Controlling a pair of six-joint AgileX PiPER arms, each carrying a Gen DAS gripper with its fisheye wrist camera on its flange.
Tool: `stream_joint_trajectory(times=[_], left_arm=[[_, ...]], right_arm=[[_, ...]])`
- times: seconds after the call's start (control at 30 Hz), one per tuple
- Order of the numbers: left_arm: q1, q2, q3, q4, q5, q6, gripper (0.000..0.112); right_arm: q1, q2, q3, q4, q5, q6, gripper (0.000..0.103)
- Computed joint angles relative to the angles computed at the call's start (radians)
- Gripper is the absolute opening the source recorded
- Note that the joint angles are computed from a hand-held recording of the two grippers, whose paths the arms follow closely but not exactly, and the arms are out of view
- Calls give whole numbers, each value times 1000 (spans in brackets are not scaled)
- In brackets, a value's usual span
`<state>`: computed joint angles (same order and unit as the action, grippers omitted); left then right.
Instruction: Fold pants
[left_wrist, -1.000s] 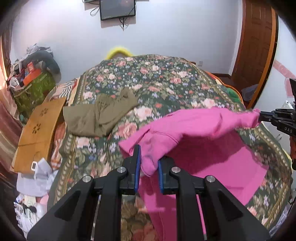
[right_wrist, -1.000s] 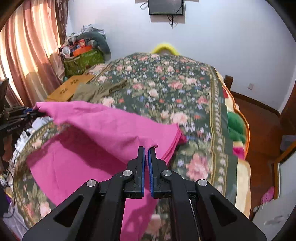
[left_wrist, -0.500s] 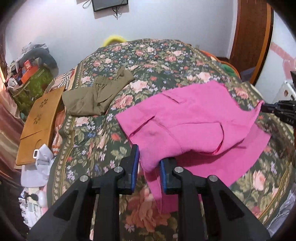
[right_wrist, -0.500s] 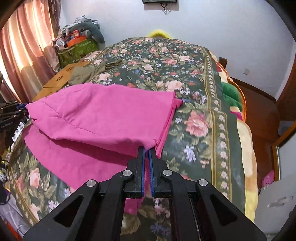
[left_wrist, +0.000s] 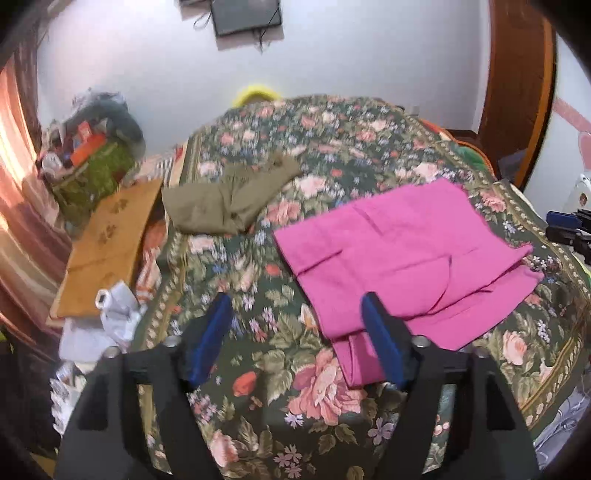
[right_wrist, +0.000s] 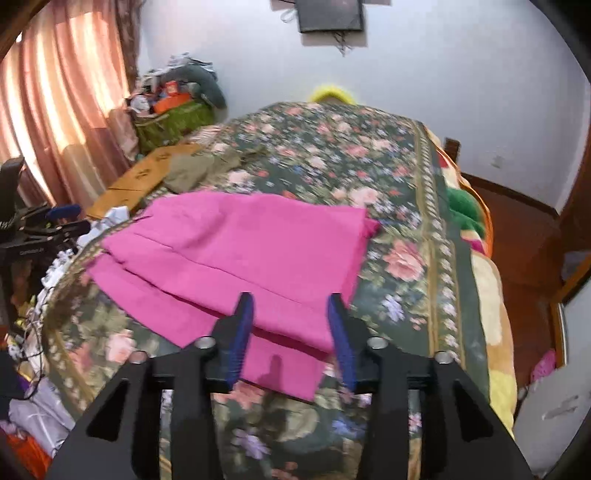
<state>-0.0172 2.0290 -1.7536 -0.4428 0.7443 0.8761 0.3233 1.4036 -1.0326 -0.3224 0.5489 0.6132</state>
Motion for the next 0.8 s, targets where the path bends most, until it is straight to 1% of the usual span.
stream_joint_trajectory(times=[0.03, 0.13, 0.23, 0.3, 0.37, 0.47, 0.6, 0.73, 0.8], left_arm=[[-3, -8, 3, -7, -1, 20, 80], [-29, -24, 3, 5, 0, 45, 86], [-68, -4, -22, 41, 47, 54, 86], [-86, 10, -30, 40, 76, 90, 86], [-107, 19, -18, 43, 70, 116, 86], [-144, 45, -21, 86, 63, 121, 86], [-179, 93, -62, 124, 120, 118, 86], [-207, 92, -37, 138, 72, 115, 86], [-213, 111, -74, 143, 91, 89, 86]], right_arm=[[11, 9, -15, 22, -7, -27, 50], [34, 41, -44, 67, -24, -68, 58], [62, 84, -72, 63, -32, -76, 58], [78, 118, -94, 63, -27, -81, 58], [82, 140, -105, 98, -30, -115, 58], [82, 167, -123, 131, -22, -157, 58], [81, 194, -146, 139, -16, -174, 58], [80, 246, -183, 157, 5, -196, 58], [76, 271, -203, 184, 18, -223, 58]])
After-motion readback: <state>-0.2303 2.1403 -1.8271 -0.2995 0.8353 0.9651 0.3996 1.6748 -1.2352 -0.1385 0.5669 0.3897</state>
